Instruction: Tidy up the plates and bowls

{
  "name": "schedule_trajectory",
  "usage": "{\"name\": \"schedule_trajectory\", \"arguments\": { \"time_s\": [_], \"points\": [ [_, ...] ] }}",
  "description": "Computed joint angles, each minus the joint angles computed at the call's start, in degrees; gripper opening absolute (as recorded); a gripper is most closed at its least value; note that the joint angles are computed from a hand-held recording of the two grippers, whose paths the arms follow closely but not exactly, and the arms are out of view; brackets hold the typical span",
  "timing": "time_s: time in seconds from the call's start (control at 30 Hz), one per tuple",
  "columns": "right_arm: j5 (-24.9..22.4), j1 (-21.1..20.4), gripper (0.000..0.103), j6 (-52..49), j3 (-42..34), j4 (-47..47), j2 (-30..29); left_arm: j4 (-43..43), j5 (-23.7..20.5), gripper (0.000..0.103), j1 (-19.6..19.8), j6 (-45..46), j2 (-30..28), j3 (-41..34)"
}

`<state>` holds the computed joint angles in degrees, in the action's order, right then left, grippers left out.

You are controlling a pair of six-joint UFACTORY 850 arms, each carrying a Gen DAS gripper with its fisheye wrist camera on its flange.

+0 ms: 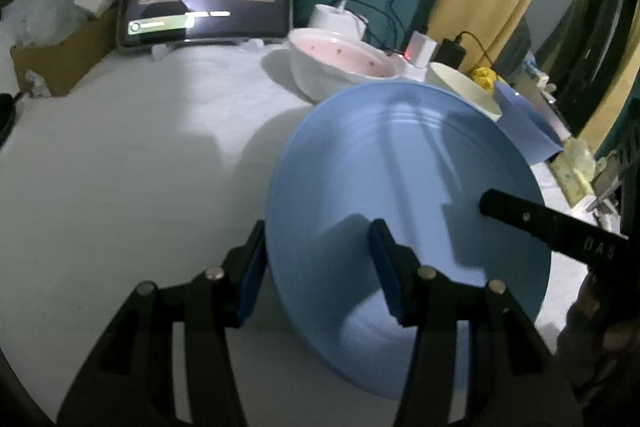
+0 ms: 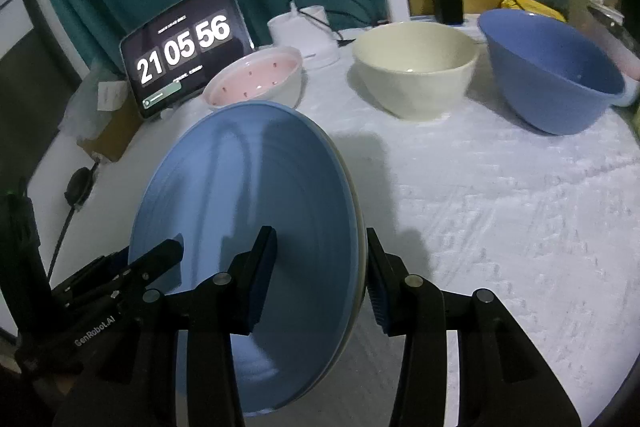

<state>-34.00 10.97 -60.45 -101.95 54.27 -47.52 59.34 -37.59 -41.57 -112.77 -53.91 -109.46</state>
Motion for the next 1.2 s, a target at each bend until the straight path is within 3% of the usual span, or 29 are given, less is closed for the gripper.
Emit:
{"name": "schedule_trajectory", "arguments": {
  "time_s": [0.17, 0.33, 0.53, 0.93, 1.2],
  "points": [
    [-0.1, 0.8, 0.046, 4.6, -2.2, -3.5, -1.9, -3.4, 0.2, 0.052, 0.7, 3.5, -0.5, -0.7],
    [-0.3, 0.9, 0.050, 10.0, -4.5, -8.2, -3.8, -5.5, -3.5, 0.052, 0.3, 9.4, -3.1, -5.1],
    [2.7, 1.0, 0.050, 6.0, -2.7, -7.6, -2.6, -6.1, -4.2, 0.054, 0.3, 10.5, -3.1, -5.5],
    [2.9, -1.5, 0.050, 0.8, -1.0, -2.7, -0.8, -0.5, -17.2, 0.057, -2.3, 9.5, -4.1, -10.2],
    [2.8, -3.7, 0.050, -3.9, 0.7, 2.0, 1.1, -0.3, -19.6, 0.059, -3.4, 13.3, -7.6, -18.2]
  ]
}}
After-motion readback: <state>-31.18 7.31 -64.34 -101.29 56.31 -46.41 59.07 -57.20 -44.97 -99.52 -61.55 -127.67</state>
